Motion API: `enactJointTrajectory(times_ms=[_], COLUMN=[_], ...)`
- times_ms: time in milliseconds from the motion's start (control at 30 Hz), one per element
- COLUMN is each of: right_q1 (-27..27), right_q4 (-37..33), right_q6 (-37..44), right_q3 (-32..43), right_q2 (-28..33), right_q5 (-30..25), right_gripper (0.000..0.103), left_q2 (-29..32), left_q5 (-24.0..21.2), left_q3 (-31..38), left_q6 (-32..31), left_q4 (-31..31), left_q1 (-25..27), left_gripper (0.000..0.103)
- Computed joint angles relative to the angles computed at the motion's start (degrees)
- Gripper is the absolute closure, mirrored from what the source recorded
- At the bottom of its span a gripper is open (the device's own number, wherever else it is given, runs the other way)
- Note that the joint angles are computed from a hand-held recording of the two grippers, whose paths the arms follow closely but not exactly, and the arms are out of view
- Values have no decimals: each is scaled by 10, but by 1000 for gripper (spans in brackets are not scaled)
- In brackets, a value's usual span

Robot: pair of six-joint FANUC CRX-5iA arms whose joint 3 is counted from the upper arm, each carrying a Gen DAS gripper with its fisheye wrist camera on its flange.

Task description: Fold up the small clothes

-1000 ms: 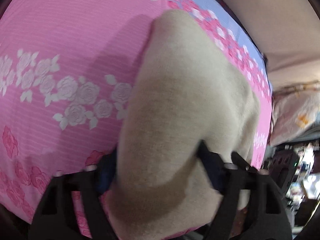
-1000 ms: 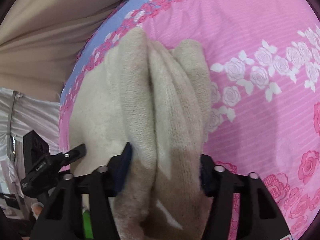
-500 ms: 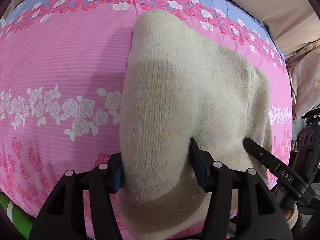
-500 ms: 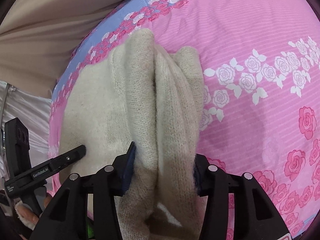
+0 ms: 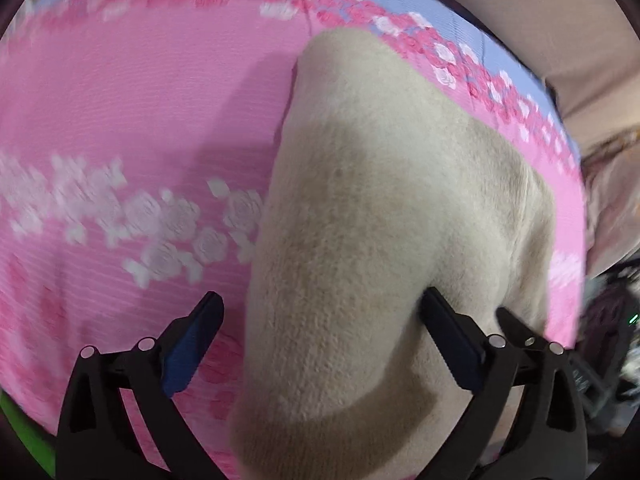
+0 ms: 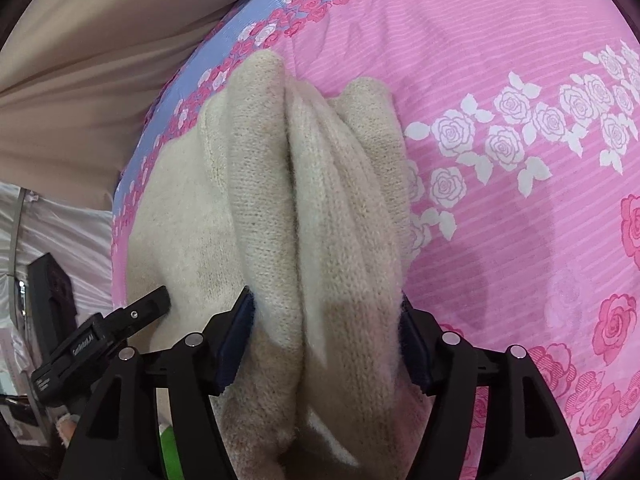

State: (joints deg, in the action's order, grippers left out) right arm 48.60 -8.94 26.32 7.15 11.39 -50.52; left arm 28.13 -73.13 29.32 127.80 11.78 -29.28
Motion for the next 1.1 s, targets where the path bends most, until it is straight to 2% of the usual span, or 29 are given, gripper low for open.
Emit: enactJointTrajectory(times_ms=[33,67,100,133,167,333,400,433,467,500,567,633,667,700,733,767,800,833,867,967,1100], right_q1=[-1,-2,-1,1,4,20,22,24,23,25,26,25,22,19,20,24,30,34,37,48,59], right_q4=[-7,-8,-6,-6,-1,2,-3,-5,-10,-8,0,4,-6,-15,-16,-1,11,21,31,83,162], right_q6=[6,7,5,6,5,8,7,-2,-7,-22,-35,-32,-23,-17,-15,-19,-24,-27,-30,-42,-49], right_q3=[-1,2,3,2,1,2,3,4,-12,-28,-33,-34,-36,-39,-43,-41,-39,-36,-33,-2,50], right_q2=[-3,-5,-11,-19,-29,-47,-32,-24,-28,-38,-41,-39,-38,-37,-37,-37,-39,-41,-46,-51,-53], right_q5=[6,7,9,16,20,-8,-46,-60,-46,-21,-18,-17,-7,7,20,20,16,19,25,6,-24], right_gripper=[50,58,62,63,64,63,59,58,52,48,41,38,38,48,53,58,62,63,64,64,64], left_q2=[-15,-26,-32,-35,-43,-69,-65,-56,-49,-54,-66,-65,-65,-67,-66,-66,-58,-51,-48,-46,-28], left_q5=[43,74,79,71,69,36,28,16,10,23,47,44,54,65,77,95,88,73,62,48,14], left_q3=[-55,-93,-107,-103,-107,-101,-113,-115,-115,-124,-137,-130,-140,-149,-158,-167,-153,-126,-106,-58,57], left_q6=[-15,-41,-53,-55,-74,-96,-94,-81,-68,-58,-38,-31,-38,-46,-55,-74,-75,-65,-72,-83,-94], left_q4=[63,115,139,145,164,170,162,153,142,132,107,90,100,113,128,157,156,138,133,137,108], left_q1=[17,27,33,36,42,42,38,34,32,28,24,23,26,29,30,28,28,22,21,17,12], left_gripper=[20,42,47,57,59,58,53,48,38,32,14,8,8,8,18,38,41,52,57,59,59])
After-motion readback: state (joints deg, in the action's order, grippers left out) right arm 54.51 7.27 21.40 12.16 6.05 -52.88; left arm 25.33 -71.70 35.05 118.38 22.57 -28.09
